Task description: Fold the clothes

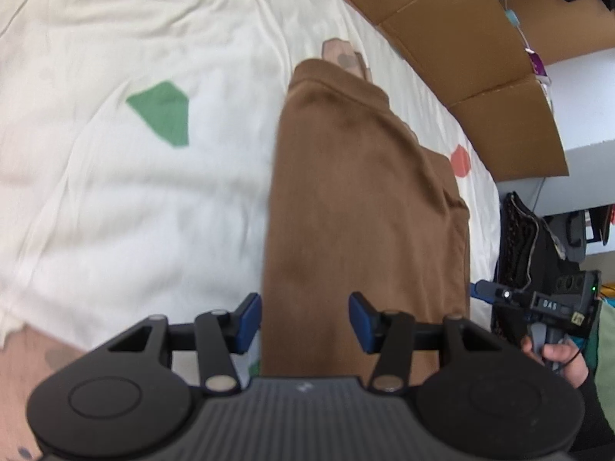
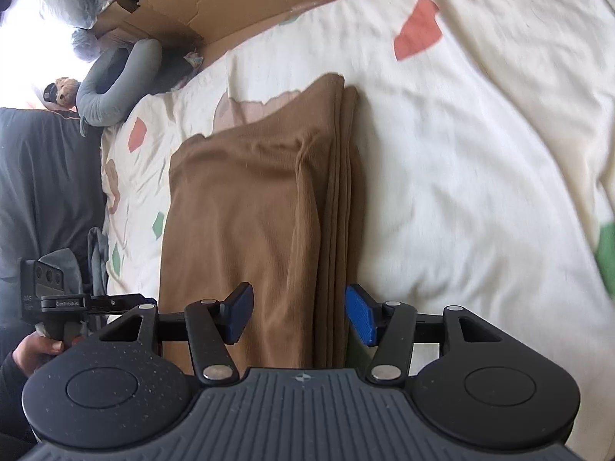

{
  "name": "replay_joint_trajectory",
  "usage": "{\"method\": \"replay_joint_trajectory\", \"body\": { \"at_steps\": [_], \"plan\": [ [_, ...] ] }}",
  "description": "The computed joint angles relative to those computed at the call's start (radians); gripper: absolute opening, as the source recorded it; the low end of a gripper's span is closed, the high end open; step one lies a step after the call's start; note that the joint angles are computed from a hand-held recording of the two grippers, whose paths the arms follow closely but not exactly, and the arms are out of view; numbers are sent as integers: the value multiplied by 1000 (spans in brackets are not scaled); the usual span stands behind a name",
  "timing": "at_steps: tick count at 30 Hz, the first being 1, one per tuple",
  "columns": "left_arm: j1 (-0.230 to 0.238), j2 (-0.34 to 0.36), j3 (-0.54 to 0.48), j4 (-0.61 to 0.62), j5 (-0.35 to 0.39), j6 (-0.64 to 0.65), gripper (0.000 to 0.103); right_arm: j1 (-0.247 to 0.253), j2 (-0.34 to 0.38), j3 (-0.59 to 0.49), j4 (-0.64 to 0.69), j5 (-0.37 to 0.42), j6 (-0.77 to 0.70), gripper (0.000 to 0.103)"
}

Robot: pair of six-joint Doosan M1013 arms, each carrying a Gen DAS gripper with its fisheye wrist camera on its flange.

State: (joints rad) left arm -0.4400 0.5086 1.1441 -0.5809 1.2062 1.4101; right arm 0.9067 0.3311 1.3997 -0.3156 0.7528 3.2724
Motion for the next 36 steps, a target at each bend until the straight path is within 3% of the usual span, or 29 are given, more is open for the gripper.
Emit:
{"method": "replay_joint_trajectory", "body": {
  "at_steps": [4,8,21,25,28,36],
  "plan": [
    [-3,8,-13,25,-9,-6,52,-1,7,-23,-77,62,22,59],
    [-5,13,-23,33,-18,-5,52,-10,9,-33,-137,72,30,47],
    [-10,42,-72,61,-46,-7,52,-68,32,-25,-102,0,52,41],
    [-12,42,-75,60,-50,0,52,-80,31,-13,-83,-13,72,15],
    [-12,43,-77,64,-55,0,52,-77,34,-27,-90,13,49,9],
    [-20,62,-105,111,-74,5,52,-62,65,-99,-125,141,-90,9]
  ]
}}
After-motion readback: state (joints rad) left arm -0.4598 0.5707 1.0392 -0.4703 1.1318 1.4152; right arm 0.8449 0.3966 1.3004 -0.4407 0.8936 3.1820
